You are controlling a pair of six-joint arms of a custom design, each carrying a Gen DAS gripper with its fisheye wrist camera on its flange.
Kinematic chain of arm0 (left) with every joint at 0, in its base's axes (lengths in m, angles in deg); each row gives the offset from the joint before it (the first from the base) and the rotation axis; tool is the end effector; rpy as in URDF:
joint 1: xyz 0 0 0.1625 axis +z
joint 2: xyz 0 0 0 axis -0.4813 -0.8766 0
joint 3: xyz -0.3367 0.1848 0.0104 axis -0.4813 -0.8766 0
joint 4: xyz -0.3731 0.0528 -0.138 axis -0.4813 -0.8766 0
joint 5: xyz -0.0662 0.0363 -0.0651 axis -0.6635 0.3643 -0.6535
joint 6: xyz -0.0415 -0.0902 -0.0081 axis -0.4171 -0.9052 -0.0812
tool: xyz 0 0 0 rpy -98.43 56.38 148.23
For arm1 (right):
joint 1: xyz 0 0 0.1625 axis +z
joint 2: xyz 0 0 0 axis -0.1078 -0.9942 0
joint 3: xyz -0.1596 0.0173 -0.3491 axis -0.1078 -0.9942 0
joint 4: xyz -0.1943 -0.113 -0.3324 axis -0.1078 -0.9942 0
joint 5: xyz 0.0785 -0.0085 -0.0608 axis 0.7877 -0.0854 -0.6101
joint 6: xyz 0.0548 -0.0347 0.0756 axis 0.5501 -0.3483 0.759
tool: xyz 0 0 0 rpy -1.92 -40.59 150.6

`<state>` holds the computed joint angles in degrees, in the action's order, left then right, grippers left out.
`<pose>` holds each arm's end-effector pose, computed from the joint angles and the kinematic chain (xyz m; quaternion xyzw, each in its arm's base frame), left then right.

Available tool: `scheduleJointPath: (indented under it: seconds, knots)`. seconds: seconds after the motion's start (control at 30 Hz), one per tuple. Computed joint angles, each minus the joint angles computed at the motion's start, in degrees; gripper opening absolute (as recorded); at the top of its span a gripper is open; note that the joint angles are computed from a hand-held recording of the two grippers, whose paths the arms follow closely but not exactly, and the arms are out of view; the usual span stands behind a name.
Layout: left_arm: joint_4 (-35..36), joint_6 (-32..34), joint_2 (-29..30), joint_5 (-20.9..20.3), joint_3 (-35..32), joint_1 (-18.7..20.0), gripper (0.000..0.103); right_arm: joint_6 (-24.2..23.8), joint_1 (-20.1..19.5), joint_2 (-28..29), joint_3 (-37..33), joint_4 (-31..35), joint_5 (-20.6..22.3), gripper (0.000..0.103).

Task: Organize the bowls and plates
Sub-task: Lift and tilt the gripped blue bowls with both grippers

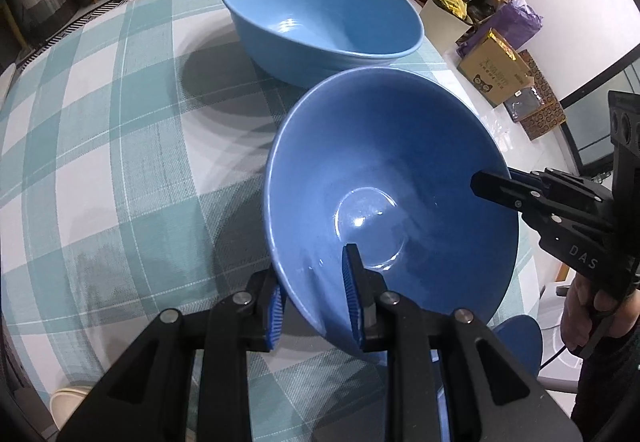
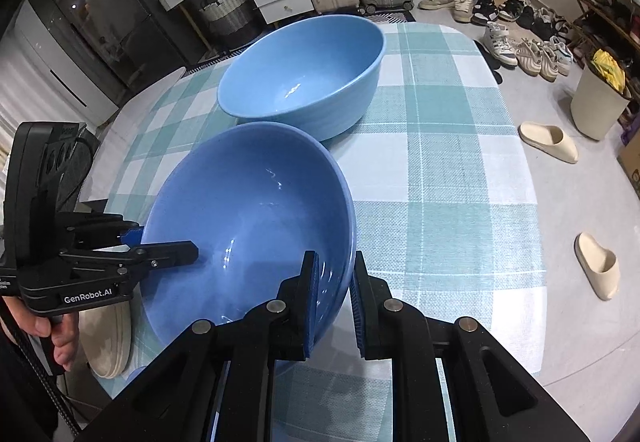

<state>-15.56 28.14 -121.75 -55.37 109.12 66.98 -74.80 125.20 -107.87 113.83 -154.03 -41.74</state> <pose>-0.0777 -0.2913 0.3189 0.0743 0.9609 -0.1145 0.2408 0.3399 -0.4251 -0.0069 0.2586 -0.9401 0.0957 0.2003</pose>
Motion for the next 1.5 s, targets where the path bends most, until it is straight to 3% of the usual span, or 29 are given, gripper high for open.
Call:
scheduleJointPath:
  seconds: [0.3,0.63,1.1,1.5]
  knots:
    - [3.0,-0.9,-1.9,1.6,-0.2,-1.3,0.026,0.3,-0.9,0.1,0.1,0.6,0.7,0.016]
    - [2.7,0.2,-5.1,0.2,-0.5,-2.1,0.026,0.3,0.0,0.5,-0.6,2.2,-0.2,0.014]
    - [3.3,-1.3,-4.8,0.6,-2.1,-3.8,0.026,3.3,0.7,-0.6,-0.1,1.3,-0.4,0.012]
    - [8.6,-5.8,-6.6,1.7,-4.5,-10.6,0.026,5.4,3.8,-4.7,1.1,2.2,-1.0,0.012]
